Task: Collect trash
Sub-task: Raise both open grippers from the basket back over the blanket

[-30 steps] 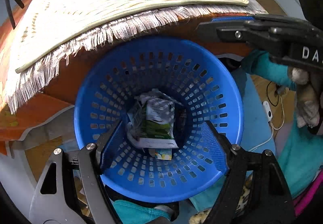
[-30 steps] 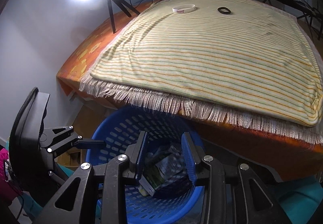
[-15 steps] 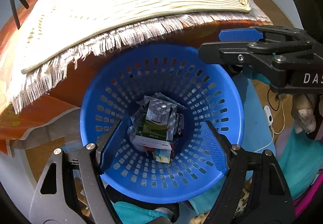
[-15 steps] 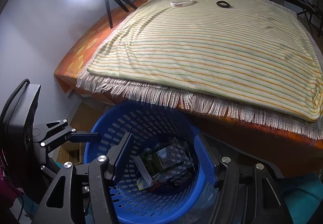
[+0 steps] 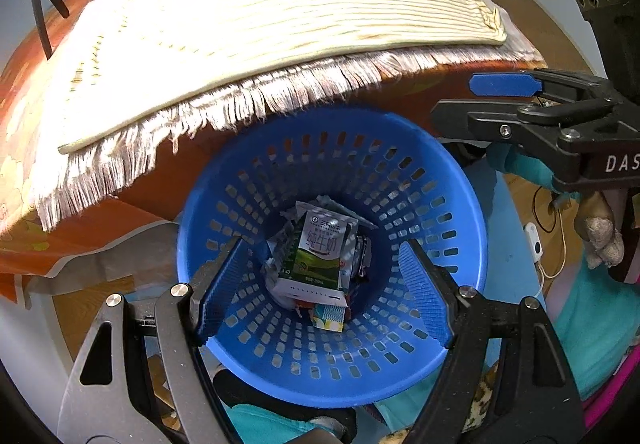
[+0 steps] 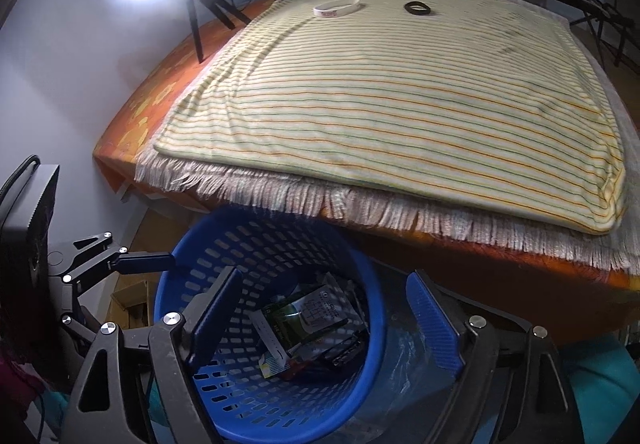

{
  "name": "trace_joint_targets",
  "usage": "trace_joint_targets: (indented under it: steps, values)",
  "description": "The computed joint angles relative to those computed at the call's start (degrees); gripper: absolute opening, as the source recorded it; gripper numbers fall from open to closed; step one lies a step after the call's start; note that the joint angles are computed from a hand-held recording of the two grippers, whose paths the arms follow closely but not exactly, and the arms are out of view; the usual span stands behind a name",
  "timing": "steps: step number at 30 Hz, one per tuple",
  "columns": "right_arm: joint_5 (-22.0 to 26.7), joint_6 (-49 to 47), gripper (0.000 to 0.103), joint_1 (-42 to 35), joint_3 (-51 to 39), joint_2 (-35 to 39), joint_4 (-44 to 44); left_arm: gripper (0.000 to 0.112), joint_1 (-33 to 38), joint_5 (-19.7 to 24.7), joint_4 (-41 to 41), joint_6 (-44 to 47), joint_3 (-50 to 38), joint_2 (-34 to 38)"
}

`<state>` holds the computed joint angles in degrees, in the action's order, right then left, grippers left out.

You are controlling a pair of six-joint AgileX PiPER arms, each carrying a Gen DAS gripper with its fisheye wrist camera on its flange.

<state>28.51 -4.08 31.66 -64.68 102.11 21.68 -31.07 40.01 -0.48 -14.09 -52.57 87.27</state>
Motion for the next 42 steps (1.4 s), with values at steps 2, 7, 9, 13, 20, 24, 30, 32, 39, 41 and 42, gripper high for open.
trace_joint_targets:
  steps: [2, 7, 9, 13, 20, 24, 30, 32, 39, 41, 42]
  values:
    - [0.5, 1.9, 0.086, -0.1, -0.5, 0.1, -2.0, 0.08, 0.3, 0.0, 0.4, 0.0, -0.4, 0.0]
    - [1.9, 6.8, 0.087, -0.5, -1.9, 0.3, -7.0, 0.08, 1.7, 0.5, 1.0, 0.2, -2.0, 0.1]
    - [2.8, 8.6, 0.087, -0.7, -2.5, 0.4, -8.9, 0.08, 2.6, 0.6, 0.9, 0.5, -2.8, 0.2]
    - [4.5, 12.1, 0.087, -1.0, -4.1, 0.7, -13.4, 0.08, 3.8, 0.8, 1.7, -0.3, -4.4, 0.2]
    - [8.2, 9.5, 0.087, -3.2, -7.7, 1.4, -12.5, 0.08, 7.1, 2.2, 1.9, 1.3, -10.0, 2.0]
    - [7.8, 10.5, 0.087, -3.8, -10.3, 1.2, -17.3, 0.08, 9.8, 3.1, 1.2, 3.0, -15.9, 5.2]
    - [8.0, 8.0, 0.087, -7.5, -18.4, 3.8, -17.6, 0.08, 12.3, 5.9, 3.1, 4.0, -28.1, 12.3]
    - [8.0, 8.1, 0.087, -8.4, -22.0, 5.6, -18.3, 0.08, 13.3, 7.2, 3.0, 4.6, -32.9, 15.4]
    - [16.3, 5.1, 0.087, -10.3, -44.6, 18.5, -18.1, 0.08, 16.6, 13.8, 1.9, 7.5, -52.9, 28.3]
    - [20.6, 4.9, 0.087, -10.5, -53.1, 23.5, -18.8, 0.08, 17.4, 17.5, 2.4, 8.1, -62.4, 34.2]
    - [23.3, 4.3, 0.087, -10.9, -57.8, 26.2, -18.4, 0.08, 17.8, 19.5, 2.2, 8.6, -67.2, 37.1]
